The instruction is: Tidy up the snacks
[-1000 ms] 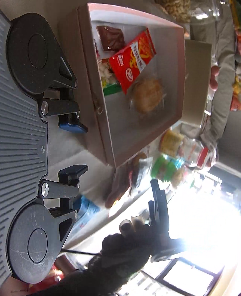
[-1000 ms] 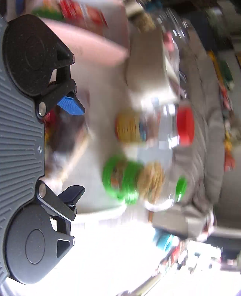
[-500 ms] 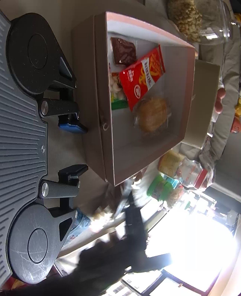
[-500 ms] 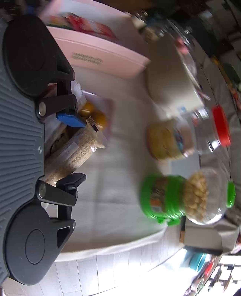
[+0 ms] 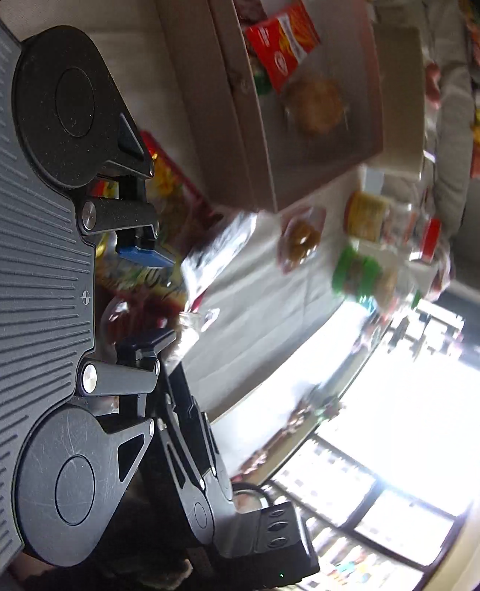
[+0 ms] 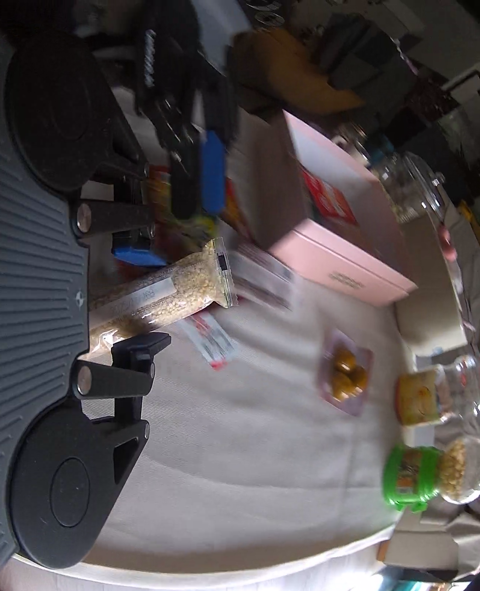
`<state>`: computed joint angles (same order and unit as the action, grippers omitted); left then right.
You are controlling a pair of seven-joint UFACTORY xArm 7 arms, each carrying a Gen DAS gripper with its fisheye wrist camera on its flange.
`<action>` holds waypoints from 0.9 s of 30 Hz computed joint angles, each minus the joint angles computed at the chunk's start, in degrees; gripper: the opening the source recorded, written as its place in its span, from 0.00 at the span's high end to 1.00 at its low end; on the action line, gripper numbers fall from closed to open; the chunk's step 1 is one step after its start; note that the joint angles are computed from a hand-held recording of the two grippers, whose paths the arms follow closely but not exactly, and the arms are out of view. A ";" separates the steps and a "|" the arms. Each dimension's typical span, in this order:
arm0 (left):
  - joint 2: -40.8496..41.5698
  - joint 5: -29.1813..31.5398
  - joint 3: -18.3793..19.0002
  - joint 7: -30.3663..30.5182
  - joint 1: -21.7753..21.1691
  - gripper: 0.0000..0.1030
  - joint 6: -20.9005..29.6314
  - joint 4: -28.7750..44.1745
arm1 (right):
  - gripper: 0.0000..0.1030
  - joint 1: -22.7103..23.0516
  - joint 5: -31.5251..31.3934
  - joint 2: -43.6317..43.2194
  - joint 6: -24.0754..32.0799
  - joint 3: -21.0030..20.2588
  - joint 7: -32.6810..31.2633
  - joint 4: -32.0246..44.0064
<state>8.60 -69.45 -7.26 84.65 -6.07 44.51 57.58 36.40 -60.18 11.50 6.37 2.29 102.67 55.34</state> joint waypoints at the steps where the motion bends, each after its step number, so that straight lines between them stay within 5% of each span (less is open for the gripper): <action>1: -0.72 0.53 -0.16 0.90 -0.21 0.60 -0.27 -0.81 | 0.63 0.86 -1.43 -0.43 0.37 -0.22 1.52 -0.34; 3: -2.36 0.76 -0.37 2.42 -0.80 0.60 -0.93 -2.80 | 0.63 2.01 -4.96 -1.52 2.79 -0.04 5.21 -0.82; 6: -3.48 -1.59 0.21 2.57 -1.11 0.60 -1.69 -3.81 | 0.62 3.06 -7.83 -3.80 14.56 2.41 8.18 -0.90; 8: -3.41 -3.85 0.58 1.97 -1.23 0.60 -3.32 -3.46 | 0.47 2.60 -7.79 -4.85 20.93 4.00 8.17 -0.30; 9: -2.84 -4.61 0.68 1.09 -1.35 0.60 -4.46 -2.69 | 0.36 1.95 -9.74 -5.00 22.26 4.23 10.24 0.36; 11: -1.39 -5.28 0.59 -1.09 -1.62 0.60 -6.73 -1.07 | 0.27 -0.29 -14.58 -3.84 22.11 3.98 14.65 2.97; 15: -0.24 -7.20 -0.10 0.09 -1.41 0.60 -10.12 -0.08 | 0.27 -6.40 -8.23 5.41 18.17 3.01 7.45 14.62; 21: 1.75 -4.16 0.39 -0.03 0.58 0.60 -7.00 1.62 | 0.48 -12.68 15.36 20.78 21.56 5.91 -18.01 32.64; 24: 3.95 -2.82 -0.08 -0.12 1.28 0.60 -5.82 3.84 | 0.53 -12.01 18.51 19.46 22.87 5.67 -22.93 31.17; 27: 6.32 -1.95 -0.93 0.48 1.70 0.60 -5.97 6.01 | 0.53 -9.59 19.15 12.81 21.39 4.06 -21.61 21.90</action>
<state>14.92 -71.39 -8.19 85.13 -4.38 38.55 63.58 26.81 -41.04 24.31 27.75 6.35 81.06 77.23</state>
